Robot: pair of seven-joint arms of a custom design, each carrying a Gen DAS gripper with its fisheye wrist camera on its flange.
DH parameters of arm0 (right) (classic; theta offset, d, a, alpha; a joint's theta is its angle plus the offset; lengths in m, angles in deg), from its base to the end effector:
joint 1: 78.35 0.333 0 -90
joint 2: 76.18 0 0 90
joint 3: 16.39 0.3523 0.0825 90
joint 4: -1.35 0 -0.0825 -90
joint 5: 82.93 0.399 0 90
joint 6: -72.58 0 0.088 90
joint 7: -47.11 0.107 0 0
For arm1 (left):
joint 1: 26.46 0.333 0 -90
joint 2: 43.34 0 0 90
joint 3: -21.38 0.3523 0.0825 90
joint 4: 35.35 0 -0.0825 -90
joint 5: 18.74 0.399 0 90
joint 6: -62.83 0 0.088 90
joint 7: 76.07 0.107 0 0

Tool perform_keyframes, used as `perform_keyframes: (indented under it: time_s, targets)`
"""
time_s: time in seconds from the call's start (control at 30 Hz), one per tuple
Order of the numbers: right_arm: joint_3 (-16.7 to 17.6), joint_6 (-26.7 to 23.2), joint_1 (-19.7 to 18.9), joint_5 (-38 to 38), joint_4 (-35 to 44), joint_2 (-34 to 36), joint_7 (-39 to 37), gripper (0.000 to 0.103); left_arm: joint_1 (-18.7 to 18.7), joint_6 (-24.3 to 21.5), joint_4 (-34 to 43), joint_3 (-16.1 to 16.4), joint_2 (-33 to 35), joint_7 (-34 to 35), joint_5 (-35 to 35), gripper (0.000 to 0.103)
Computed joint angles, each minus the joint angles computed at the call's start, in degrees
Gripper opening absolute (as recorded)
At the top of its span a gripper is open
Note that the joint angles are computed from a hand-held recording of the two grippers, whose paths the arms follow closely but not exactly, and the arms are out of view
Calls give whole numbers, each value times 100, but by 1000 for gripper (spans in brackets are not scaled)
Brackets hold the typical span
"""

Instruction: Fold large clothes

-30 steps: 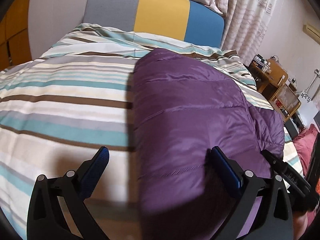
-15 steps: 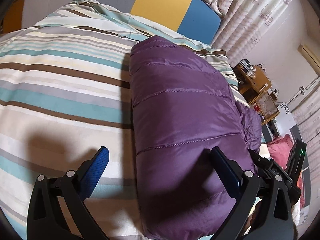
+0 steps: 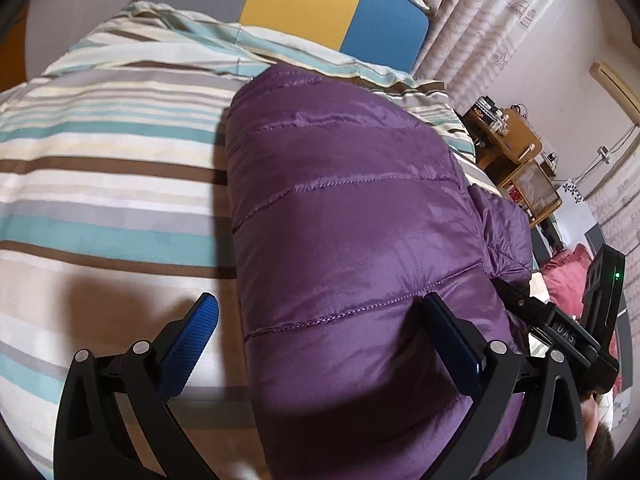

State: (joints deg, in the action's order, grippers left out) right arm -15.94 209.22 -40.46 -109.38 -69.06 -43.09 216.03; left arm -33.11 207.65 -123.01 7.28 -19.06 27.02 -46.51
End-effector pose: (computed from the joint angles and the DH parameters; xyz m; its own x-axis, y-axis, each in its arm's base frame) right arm 0.6321 0.4922 0.5297 -0.3134 -0.8691 -0.3827 -0.7108 0.4820 -0.5124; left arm 0.7149 -0.2296 0.5116 -0.3203 -0.8535 0.4110 -0.8451 0.0614 -0.5311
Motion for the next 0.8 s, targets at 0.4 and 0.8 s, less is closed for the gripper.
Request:
perform_keyframes:
  time_s: [0.4, 0.8]
  targets:
    - [335, 2011, -572, 836, -995, -153, -405, 86, 42, -449, 147, -102, 97, 301, -252, 95]
    - [-380, 3401, -13, 444, -1649, -436, 383, 53, -152, 819, -702, -152, -554, 1277, -79, 55]
